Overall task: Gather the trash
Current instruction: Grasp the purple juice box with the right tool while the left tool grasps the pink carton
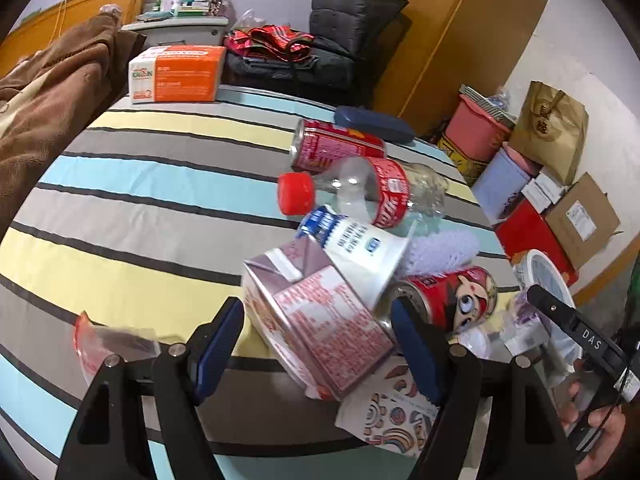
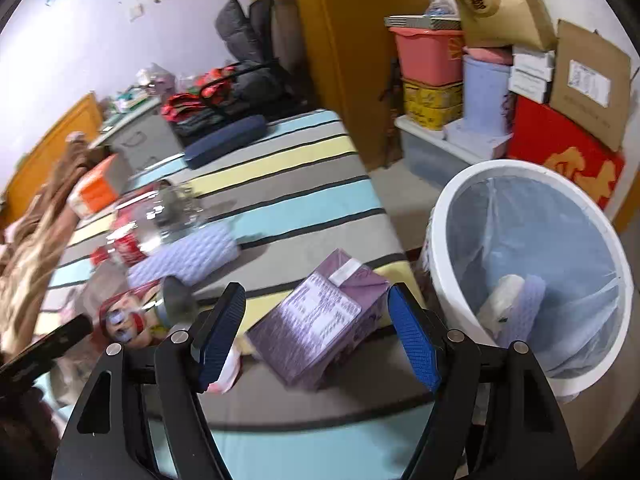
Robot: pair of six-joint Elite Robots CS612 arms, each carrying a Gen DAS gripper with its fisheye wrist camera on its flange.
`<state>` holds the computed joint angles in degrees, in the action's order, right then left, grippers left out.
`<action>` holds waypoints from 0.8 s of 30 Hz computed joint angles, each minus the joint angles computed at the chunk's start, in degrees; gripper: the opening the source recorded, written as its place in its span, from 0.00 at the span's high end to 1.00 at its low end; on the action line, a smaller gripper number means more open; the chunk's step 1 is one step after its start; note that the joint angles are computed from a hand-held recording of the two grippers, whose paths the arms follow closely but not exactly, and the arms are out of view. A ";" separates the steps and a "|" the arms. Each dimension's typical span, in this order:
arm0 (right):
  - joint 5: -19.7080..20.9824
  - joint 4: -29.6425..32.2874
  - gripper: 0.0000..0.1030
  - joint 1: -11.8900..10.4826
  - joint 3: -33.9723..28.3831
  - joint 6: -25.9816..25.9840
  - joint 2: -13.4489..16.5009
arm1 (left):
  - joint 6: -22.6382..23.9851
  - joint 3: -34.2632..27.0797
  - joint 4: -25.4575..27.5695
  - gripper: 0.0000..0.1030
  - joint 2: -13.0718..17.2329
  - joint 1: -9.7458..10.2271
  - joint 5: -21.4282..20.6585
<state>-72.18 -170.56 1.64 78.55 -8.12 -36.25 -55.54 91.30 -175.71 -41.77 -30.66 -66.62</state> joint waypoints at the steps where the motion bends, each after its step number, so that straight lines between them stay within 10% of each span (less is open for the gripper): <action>1: 0.43 0.52 0.27 -0.10 -0.18 0.87 0.08 | -0.02 -0.06 0.15 0.25 0.01 0.05 0.09; 12: 0.94 0.98 0.42 -0.39 0.12 -1.25 -0.20 | -2.11 -0.16 3.01 0.25 -0.58 0.00 -0.28; 24: 2.64 1.05 0.54 -0.93 1.03 -4.49 -1.01 | -1.53 0.63 3.75 0.51 -1.53 0.58 -1.12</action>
<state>-69.53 -169.51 0.71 79.58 -12.61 -37.27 -57.06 91.92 -171.96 -43.30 -30.08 -67.74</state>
